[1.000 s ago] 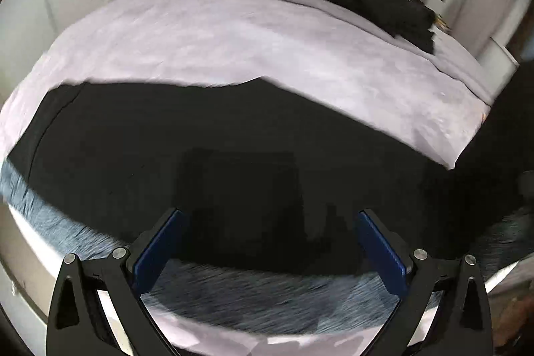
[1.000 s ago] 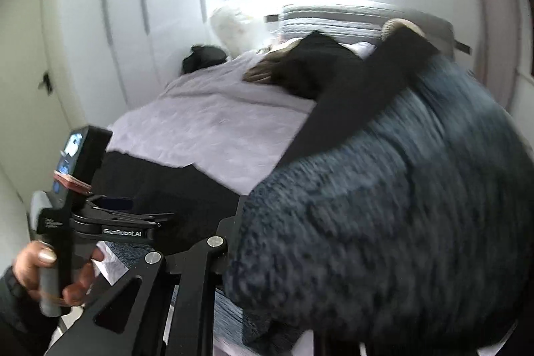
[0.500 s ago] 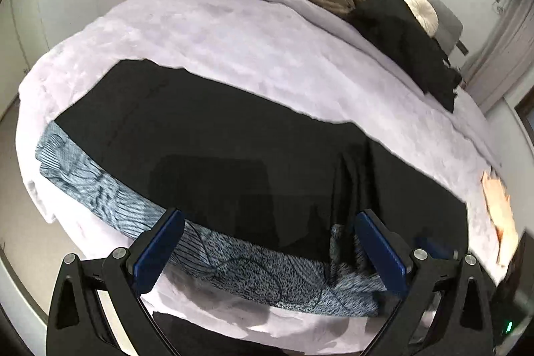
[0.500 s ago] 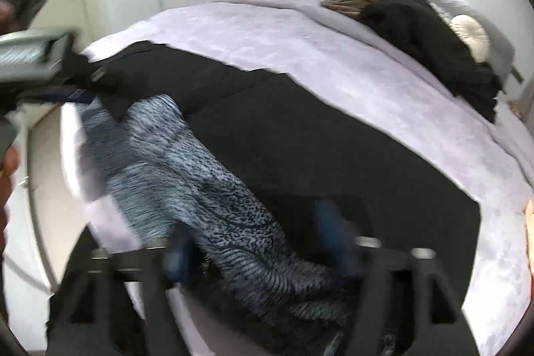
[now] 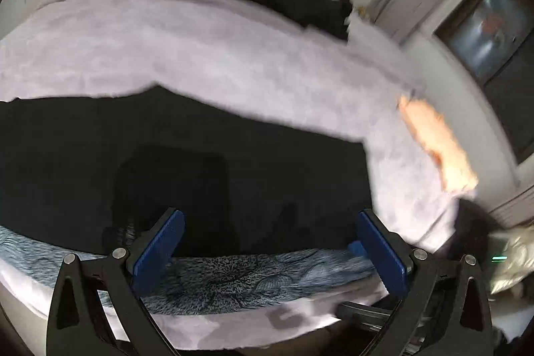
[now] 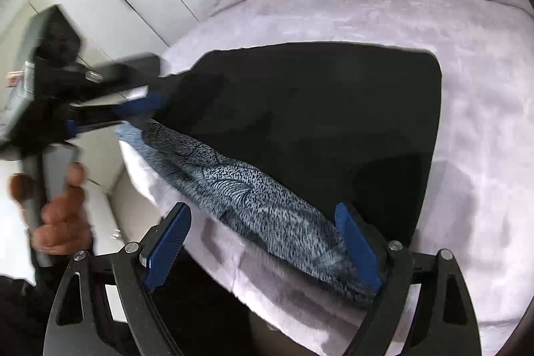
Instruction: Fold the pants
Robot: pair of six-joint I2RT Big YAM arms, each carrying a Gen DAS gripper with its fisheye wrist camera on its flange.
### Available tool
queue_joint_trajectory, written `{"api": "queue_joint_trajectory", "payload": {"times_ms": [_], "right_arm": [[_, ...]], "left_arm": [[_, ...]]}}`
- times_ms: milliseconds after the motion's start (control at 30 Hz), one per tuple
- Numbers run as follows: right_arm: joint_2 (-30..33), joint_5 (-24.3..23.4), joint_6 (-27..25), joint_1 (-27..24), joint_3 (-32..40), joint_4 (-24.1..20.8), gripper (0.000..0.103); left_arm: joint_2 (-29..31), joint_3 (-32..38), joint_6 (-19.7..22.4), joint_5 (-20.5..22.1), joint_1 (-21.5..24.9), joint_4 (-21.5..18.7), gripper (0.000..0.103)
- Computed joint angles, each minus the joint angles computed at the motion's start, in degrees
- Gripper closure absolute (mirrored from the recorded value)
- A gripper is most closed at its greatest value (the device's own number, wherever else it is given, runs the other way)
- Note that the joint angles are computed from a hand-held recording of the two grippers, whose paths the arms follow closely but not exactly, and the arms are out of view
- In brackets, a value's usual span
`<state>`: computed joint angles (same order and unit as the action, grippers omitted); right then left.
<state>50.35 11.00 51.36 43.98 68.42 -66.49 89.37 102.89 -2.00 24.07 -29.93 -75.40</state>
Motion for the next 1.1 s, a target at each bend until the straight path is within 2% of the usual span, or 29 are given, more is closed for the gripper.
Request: {"api": "queue_joint_trajectory", "payload": {"times_ms": [33, 67, 167, 200, 233, 333, 367, 433, 467, 533, 633, 733, 767, 867, 900, 933, 1033, 1100], "right_arm": [[0.36, 0.13, -0.73, 0.12, 0.63, -0.82, 0.013], [0.82, -0.04, -1.9, 0.13, 1.65, -1.83, 0.013], [1.71, 0.45, -5.19, -0.5, 4.55, -3.73, 0.013], [1.61, 1.33, -5.55, -0.13, 4.25, -3.54, 0.013], [2.01, 0.19, -6.94, -1.47, 4.45, -2.56, 0.012], [2.01, -4.04, -8.06, -3.55, 2.69, 2.8, 0.012], [2.69, -4.78, -8.63, -3.82, 2.39, 3.17, 0.011], [4.92, -9.05, -11.21, -3.33, 2.32, -0.09, 0.01], [6.41, -9.54, -15.42, -2.06, 3.35, -1.84, 0.01], [6.83, -7.5, -18.68, -0.84, 5.17, -3.47, 0.01], [4.1, -8.05, -17.7, -3.6, 5.06, -1.59, 0.01], [3.03, -1.99, -20.14, -7.38, 5.56, -1.1, 0.006], [3.09, -2.37, -21.61, -9.21, 5.5, -0.24, 0.006], [3.11, -7.65, -24.76, -17.13, 3.66, 4.16, 0.005], [3.82, -12.33, -25.65, -20.89, 3.03, 5.35, 0.005], [4.75, -14.77, -26.25, -23.46, 2.78, 5.73, 0.006], [7.1, -15.22, -26.91, -27.15, 2.1, 7.26, 0.006], [7.56, -15.3, -26.59, -27.32, 2.41, 7.98, 0.006]], "left_arm": [[1.02, -0.61, 0.1, -2.94, -0.36, -0.75, 0.0], [1.11, -1.8, 0.12, -3.34, -0.22, -0.83, 0.0], [-1.32, -5.55, 0.63, -3.86, -0.37, 2.74, 0.0], [-1.63, -5.71, 1.1, -4.91, -0.63, 2.65, 0.0], [-1.62, -5.59, 1.09, -5.03, -0.57, 2.28, 0.0], [0.01, -2.77, -1.34, -1.53, 0.65, 0.29, 0.0], [0.92, -1.61, -2.26, 0.36, 1.57, 0.09, 0.0], [2.5, 0.45, -3.57, 2.61, 2.88, -0.73, 0.0], [3.61, 1.61, -3.82, 3.91, 3.47, -2.06, 0.0], [3.54, 1.89, -3.73, 4.77, 3.77, -2.85, 0.0], [2.79, 2.35, -2.45, 1.08, 2.65, -3.63, 0.0], [1.29, 1.43, -1.47, -3.71, 1.08, -2.4, 0.0], [1.14, 1.15, -0.8, -6.2, 0.12, -1.71, 0.0], [1.24, -0.2, 0.56, -10.93, -1.35, -1.14, 0.0], [0.69, -1.24, 1.19, -12.6, -1.95, -0.1, 0.0], [0.17, -2.11, 1.93, -14.33, -2.62, 0.72, 0.0], [-0.7, -3.71, 3.21, -17.88, -4.01, 2.16, 0.0], [-0.92, -3.85, 3.08, -18.34, -4.11, 1.98, 0.0]]}}
